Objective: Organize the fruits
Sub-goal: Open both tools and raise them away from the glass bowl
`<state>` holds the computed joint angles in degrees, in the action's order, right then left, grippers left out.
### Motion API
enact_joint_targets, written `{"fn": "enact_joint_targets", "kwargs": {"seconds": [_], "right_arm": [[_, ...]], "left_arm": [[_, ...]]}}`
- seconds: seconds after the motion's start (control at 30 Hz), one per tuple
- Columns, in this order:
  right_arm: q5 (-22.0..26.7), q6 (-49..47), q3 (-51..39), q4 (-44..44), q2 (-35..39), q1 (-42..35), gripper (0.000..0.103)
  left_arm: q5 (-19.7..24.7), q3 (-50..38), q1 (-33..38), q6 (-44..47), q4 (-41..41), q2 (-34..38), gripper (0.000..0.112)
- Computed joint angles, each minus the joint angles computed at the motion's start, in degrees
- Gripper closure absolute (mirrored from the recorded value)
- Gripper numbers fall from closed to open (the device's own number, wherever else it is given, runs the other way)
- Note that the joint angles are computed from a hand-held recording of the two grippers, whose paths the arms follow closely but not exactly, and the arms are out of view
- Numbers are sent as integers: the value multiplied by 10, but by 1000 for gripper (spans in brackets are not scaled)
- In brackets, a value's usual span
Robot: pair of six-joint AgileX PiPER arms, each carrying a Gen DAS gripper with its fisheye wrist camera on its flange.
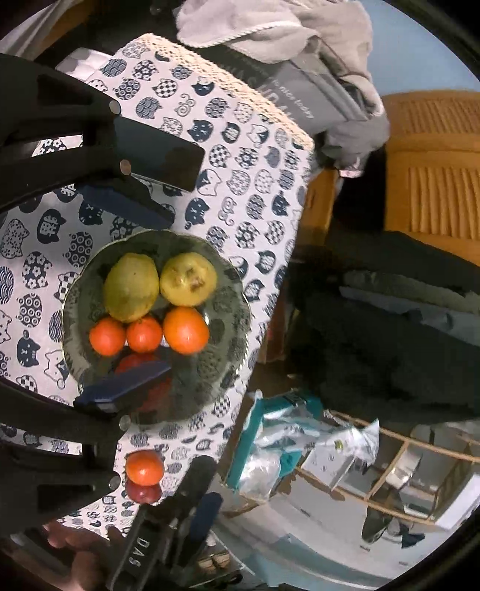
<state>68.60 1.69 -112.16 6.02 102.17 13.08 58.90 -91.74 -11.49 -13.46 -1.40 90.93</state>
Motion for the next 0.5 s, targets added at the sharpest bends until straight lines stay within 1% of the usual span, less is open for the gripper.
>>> {"fn": "enact_joint_targets", "kwargs": {"seconds": [0.07,0.13,0.3,0.4,0.5], "right_arm": [[3,2,-9,-13,-12,3,18],[3,1,-11,-20,-25,4,18],[6,-3,-16,-27,-60,1,18],[10,-3,-17,-28,-80,-8,18],[11,-9,-14,-23,-99,-20,18]], "left_arm": [[2,-6,-10,-1,8,-8,36],[6,-14,-17,-2,16,-15,32],[16,-42,-33,-4,28,-34,31],[19,-55,-38,-9,31,-44,25],[22,-66,-44,-12,35,-51,25]]}}
